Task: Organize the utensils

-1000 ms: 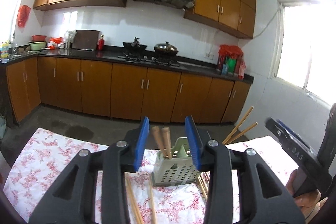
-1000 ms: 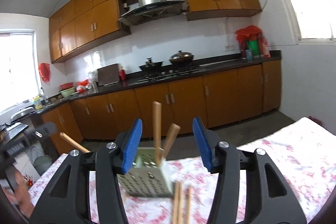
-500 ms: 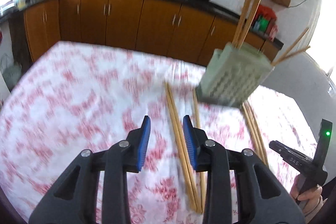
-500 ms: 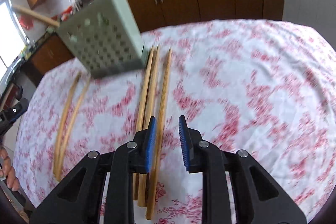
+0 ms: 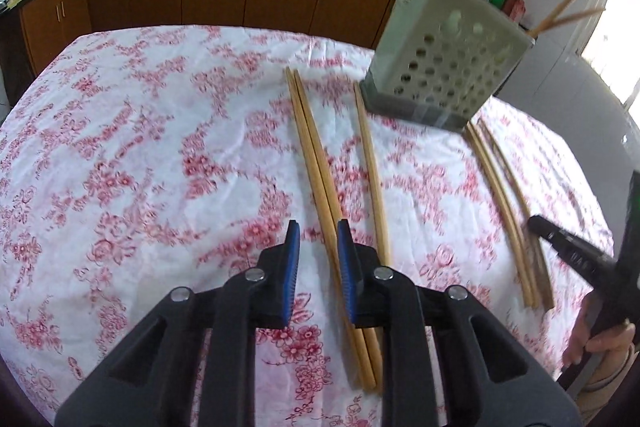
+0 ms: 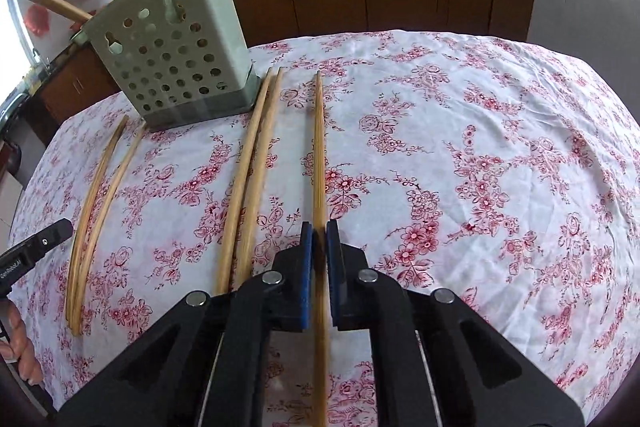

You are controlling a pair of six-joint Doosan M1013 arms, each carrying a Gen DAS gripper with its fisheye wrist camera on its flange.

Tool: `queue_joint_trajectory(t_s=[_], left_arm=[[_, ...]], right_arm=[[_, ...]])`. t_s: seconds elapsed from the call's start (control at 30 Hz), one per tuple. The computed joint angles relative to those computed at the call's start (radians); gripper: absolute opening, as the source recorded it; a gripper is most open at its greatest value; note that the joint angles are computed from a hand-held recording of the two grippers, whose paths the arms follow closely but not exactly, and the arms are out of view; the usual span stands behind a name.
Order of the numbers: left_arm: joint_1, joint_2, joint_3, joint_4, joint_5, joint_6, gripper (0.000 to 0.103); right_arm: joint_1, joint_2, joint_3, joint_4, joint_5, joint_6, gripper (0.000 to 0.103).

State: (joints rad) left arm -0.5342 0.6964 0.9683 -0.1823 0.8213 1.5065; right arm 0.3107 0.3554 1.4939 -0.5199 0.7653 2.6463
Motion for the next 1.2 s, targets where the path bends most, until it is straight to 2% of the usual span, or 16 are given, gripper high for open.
queue_joint_trajectory(t_s=[0.47, 0.5, 0.63, 0.77, 0.9, 1.07, 1.2], left_arm=[[-0.015, -0.003, 0.013, 0.070, -0.011, 0.000, 0.020], [-0.018, -0.001, 0.008, 0.091, -0.005, -0.012, 0.015], [-0.026, -0.002, 0.013, 0.154, -0.015, -0.031, 0.010], [-0.016, 0.014, -0.018, 0.199, 0.005, -0.083, 0.009], [0.007, 0.029, -0.046, 0.225, 0.021, -0.138, 0.009], [0.020, 0.026, -0.032, 0.230, -0.013, -0.138, 0.011], [0.018, 0.027, -0.034, 0.237, -0.012, -0.142, 0.011]], right_arm=[[0.020, -0.009, 0.014, -0.019, -0.003, -0.007, 0.009], [0.022, -0.009, 0.013, -0.021, -0.002, -0.008, 0.009], [0.025, -0.008, 0.013, -0.027, -0.001, -0.012, 0.008], [0.033, -0.003, 0.005, -0.066, 0.028, -0.004, 0.008], [0.015, -0.009, 0.016, -0.090, 0.035, 0.049, 0.008], [0.011, -0.013, 0.024, -0.105, 0.031, 0.072, 0.008], [0.012, -0.014, 0.025, -0.107, 0.037, 0.070, 0.008]])
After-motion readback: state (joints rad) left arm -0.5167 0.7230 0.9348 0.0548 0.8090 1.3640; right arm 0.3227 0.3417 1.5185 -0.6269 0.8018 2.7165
